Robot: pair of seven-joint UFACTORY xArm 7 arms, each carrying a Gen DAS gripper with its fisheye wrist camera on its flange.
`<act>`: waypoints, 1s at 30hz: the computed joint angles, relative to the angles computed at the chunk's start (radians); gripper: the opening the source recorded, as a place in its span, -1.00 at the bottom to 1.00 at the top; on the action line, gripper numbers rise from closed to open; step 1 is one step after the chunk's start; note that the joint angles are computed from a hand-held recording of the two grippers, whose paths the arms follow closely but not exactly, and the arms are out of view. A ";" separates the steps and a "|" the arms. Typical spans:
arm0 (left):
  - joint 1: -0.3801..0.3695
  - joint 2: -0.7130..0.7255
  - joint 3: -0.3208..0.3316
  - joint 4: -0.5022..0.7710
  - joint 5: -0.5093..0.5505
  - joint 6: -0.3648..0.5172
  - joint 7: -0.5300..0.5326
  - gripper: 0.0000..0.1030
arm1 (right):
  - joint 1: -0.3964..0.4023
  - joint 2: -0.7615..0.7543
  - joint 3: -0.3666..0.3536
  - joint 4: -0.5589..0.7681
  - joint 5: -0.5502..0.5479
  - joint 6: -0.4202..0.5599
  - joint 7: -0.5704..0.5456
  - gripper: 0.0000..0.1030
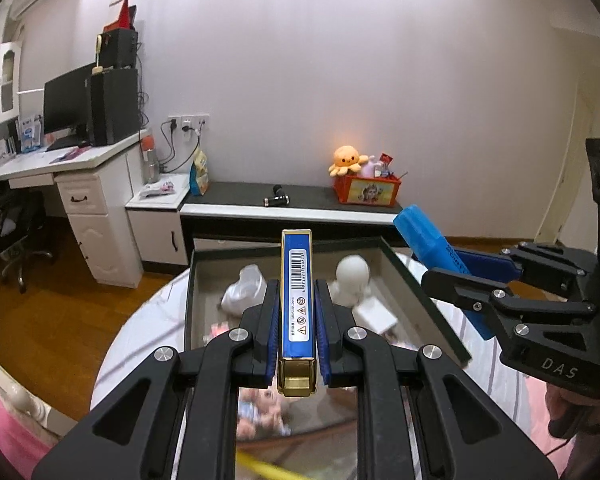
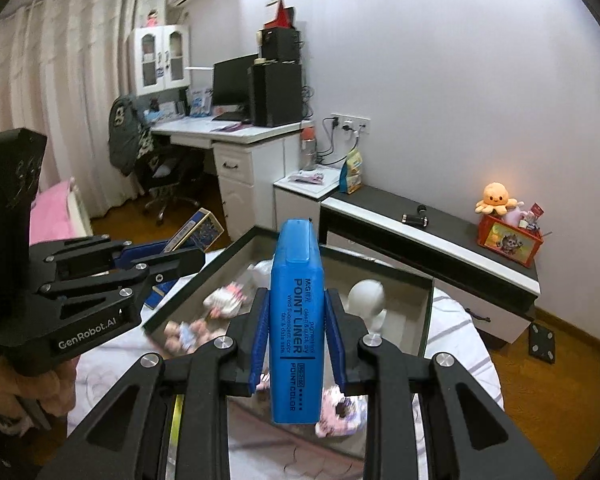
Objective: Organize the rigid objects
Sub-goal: 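Lift box and blue marker over the tray and open both tools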
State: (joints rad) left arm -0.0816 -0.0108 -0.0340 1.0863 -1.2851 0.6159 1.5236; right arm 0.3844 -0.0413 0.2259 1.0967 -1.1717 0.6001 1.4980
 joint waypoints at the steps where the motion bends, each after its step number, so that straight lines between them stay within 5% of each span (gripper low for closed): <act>1: -0.003 0.010 -0.003 0.012 0.001 -0.004 -0.004 -0.70 | -0.009 0.010 -0.009 0.010 -0.007 -0.012 0.015 -0.48; 17: -0.007 0.199 -0.089 0.176 0.137 -0.085 -0.144 -0.68 | -0.045 0.112 -0.092 0.041 0.043 -0.112 0.032 -0.47; 19: -0.005 0.220 -0.099 0.191 0.175 -0.103 -0.182 -0.46 | -0.042 0.126 -0.102 0.044 0.058 -0.115 0.025 -0.46; 21: 0.003 0.229 -0.113 0.190 0.177 -0.129 -0.194 0.49 | -0.038 0.135 -0.109 0.044 0.071 -0.110 0.016 -0.39; 22: 0.011 0.225 -0.124 0.181 0.148 -0.148 -0.172 0.62 | -0.037 0.137 -0.113 0.041 0.073 -0.113 0.018 -0.31; 24: 0.027 0.213 -0.133 0.167 0.095 -0.158 -0.125 0.69 | -0.033 0.130 -0.120 0.026 0.058 -0.114 0.049 0.18; 27: 0.034 0.203 -0.125 0.156 0.087 -0.147 -0.129 0.76 | -0.033 0.109 -0.119 0.000 0.022 -0.111 0.113 0.59; 30: 0.042 0.181 -0.114 0.136 0.069 -0.139 -0.121 0.84 | -0.033 0.086 -0.106 -0.020 0.012 -0.078 0.172 0.66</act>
